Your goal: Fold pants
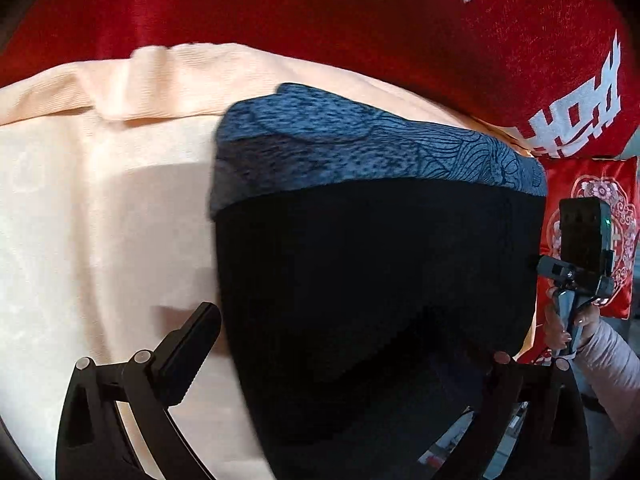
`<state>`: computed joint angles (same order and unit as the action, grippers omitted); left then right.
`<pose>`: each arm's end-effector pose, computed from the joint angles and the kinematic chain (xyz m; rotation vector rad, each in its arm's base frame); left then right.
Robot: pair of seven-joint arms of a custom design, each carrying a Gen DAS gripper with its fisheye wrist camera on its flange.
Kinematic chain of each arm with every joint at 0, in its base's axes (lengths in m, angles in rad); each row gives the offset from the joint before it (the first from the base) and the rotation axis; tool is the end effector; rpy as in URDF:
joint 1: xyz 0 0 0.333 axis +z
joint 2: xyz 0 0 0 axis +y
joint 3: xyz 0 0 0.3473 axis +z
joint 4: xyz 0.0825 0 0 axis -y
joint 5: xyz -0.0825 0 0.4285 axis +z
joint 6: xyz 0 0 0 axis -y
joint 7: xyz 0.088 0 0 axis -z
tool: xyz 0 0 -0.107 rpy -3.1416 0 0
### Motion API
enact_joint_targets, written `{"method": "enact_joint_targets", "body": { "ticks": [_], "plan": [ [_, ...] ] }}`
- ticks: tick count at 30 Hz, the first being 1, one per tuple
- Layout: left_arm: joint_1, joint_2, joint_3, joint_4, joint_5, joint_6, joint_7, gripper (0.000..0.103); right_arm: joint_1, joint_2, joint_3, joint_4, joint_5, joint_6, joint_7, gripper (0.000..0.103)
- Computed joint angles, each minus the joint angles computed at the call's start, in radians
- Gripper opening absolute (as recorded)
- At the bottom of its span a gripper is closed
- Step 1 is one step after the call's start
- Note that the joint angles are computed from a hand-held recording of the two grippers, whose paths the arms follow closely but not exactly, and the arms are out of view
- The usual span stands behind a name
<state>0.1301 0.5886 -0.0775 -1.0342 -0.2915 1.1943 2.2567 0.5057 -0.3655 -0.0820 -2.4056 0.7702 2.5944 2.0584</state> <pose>0.7297 0.0176 0.5103 1.1283 -2.3591 0.1823 0.4637 0.1913 0.5160 -1.1005 2.1544 0.5058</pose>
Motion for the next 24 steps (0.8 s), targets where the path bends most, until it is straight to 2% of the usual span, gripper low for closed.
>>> {"method": "enact_joint_targets", "body": {
  "ticks": [4, 8, 9, 11, 12, 13, 14, 16, 18, 21, 24],
  "plan": [
    [-0.009, -0.031, 0.001, -0.057, -0.003, 0.021, -0.016, 0.102, -0.004, 0.043, 0.0, 0.038, -0.002, -0.025, -0.039, 0.097],
    [-0.013, -0.094, 0.007, -0.146, -0.001, 0.097, -0.01, 0.103, -0.011, 0.05, 0.01, 0.03, 0.068, 0.022, -0.01, 0.097],
    [-0.012, -0.11, 0.008, -0.165, 0.001, 0.118, 0.0, 0.102, -0.021, 0.056, 0.018, 0.037, 0.054, 0.016, 0.023, 0.094],
    [-0.008, -0.16, 0.007, -0.222, -0.009, 0.163, 0.028, 0.089, -0.051, 0.064, 0.037, 0.058, -0.027, -0.034, 0.098, 0.084],
    [-0.009, -0.179, 0.007, -0.243, -0.012, 0.18, 0.037, 0.086, -0.05, 0.064, 0.037, 0.064, -0.031, -0.04, 0.1, 0.074],
    [-0.008, -0.203, 0.006, -0.267, -0.019, 0.197, 0.049, 0.079, -0.05, 0.062, 0.039, 0.067, -0.033, -0.039, 0.104, 0.064],
    [-0.007, -0.226, 0.006, -0.289, -0.027, 0.215, 0.061, 0.072, -0.05, 0.058, 0.041, 0.068, -0.037, -0.036, 0.108, 0.059],
    [-0.008, -0.255, 0.006, -0.313, -0.039, 0.233, 0.066, 0.062, -0.052, 0.046, 0.052, 0.07, -0.058, -0.017, 0.138, 0.047],
    [-0.006, -0.275, 0.011, -0.323, -0.046, 0.241, 0.062, 0.057, -0.047, 0.035, 0.055, 0.073, -0.075, 0.001, 0.167, 0.039],
    [0.002, -0.275, 0.017, -0.297, -0.058, 0.218, 0.042, 0.056, -0.023, 0.016, 0.05, 0.068, -0.071, 0.038, 0.192, 0.037],
    [0.008, -0.302, 0.019, -0.31, -0.063, 0.211, 0.04, 0.056, 0.0, 0.008, 0.047, 0.078, -0.088, 0.037, 0.215, 0.037]
  ]
}}
